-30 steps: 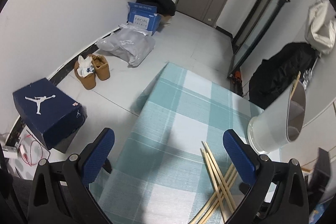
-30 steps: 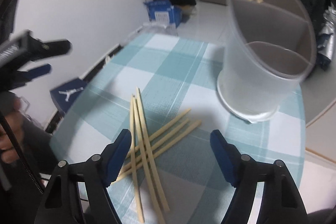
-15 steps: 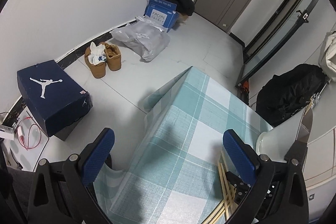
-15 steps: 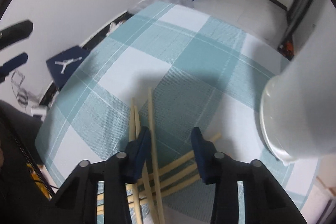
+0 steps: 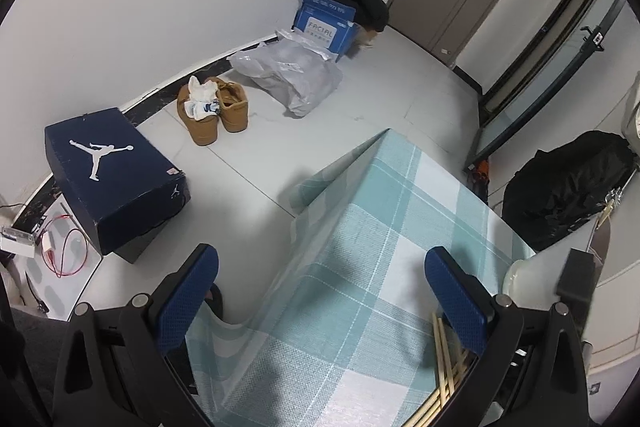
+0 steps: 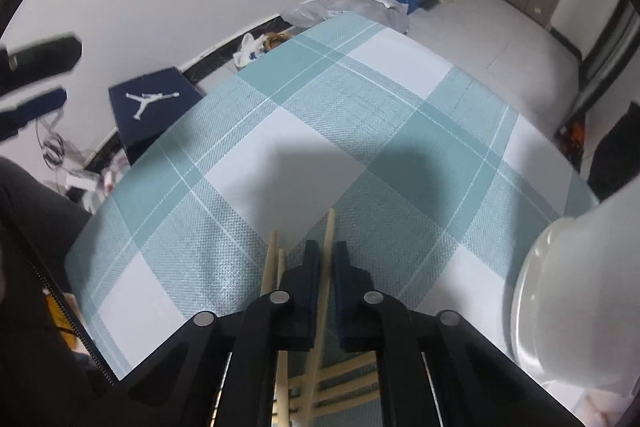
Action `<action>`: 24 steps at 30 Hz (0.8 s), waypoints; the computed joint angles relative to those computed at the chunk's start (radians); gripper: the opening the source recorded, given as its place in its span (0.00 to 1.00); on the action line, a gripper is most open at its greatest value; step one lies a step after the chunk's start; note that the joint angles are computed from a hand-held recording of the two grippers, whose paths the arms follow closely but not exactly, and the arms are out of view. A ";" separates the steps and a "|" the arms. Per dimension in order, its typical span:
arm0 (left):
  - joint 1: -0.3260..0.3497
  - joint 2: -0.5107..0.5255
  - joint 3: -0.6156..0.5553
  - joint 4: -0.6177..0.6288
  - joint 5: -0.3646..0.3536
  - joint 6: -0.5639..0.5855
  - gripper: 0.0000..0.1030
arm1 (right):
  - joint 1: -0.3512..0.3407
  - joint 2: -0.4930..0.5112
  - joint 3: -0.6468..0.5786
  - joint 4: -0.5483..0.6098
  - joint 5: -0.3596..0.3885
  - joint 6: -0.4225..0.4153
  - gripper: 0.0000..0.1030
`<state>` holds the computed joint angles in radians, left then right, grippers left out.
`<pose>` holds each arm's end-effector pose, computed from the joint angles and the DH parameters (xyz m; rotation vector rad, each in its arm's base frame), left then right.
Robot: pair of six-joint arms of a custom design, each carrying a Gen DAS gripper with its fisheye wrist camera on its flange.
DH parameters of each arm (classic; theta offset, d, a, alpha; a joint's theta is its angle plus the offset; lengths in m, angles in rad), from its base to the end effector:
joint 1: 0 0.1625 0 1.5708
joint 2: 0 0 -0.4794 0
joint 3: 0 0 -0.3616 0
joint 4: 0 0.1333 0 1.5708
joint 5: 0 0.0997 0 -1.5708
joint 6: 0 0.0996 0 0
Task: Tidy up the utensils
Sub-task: 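Close the right gripper on one wooden chopstick, then lower the left gripper onto another chopstick and close on it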
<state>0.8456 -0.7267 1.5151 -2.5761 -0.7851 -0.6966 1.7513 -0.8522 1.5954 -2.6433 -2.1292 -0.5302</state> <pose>-0.3289 -0.6783 0.1773 -0.0781 2.5372 -0.8949 0.2055 -0.6776 0.2310 0.7652 -2.4075 0.2870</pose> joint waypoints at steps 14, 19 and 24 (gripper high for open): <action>-0.045 0.068 -0.043 0.141 -0.053 0.084 0.98 | -0.049 -0.231 0.239 -0.246 0.209 0.031 0.05; -0.029 0.091 -0.095 0.281 -0.166 0.051 0.98 | -0.085 -0.292 0.298 -0.315 0.319 0.056 0.05; -0.050 0.131 -0.151 0.414 -0.093 0.063 0.98 | -0.127 -0.330 0.328 -0.372 0.402 0.093 0.05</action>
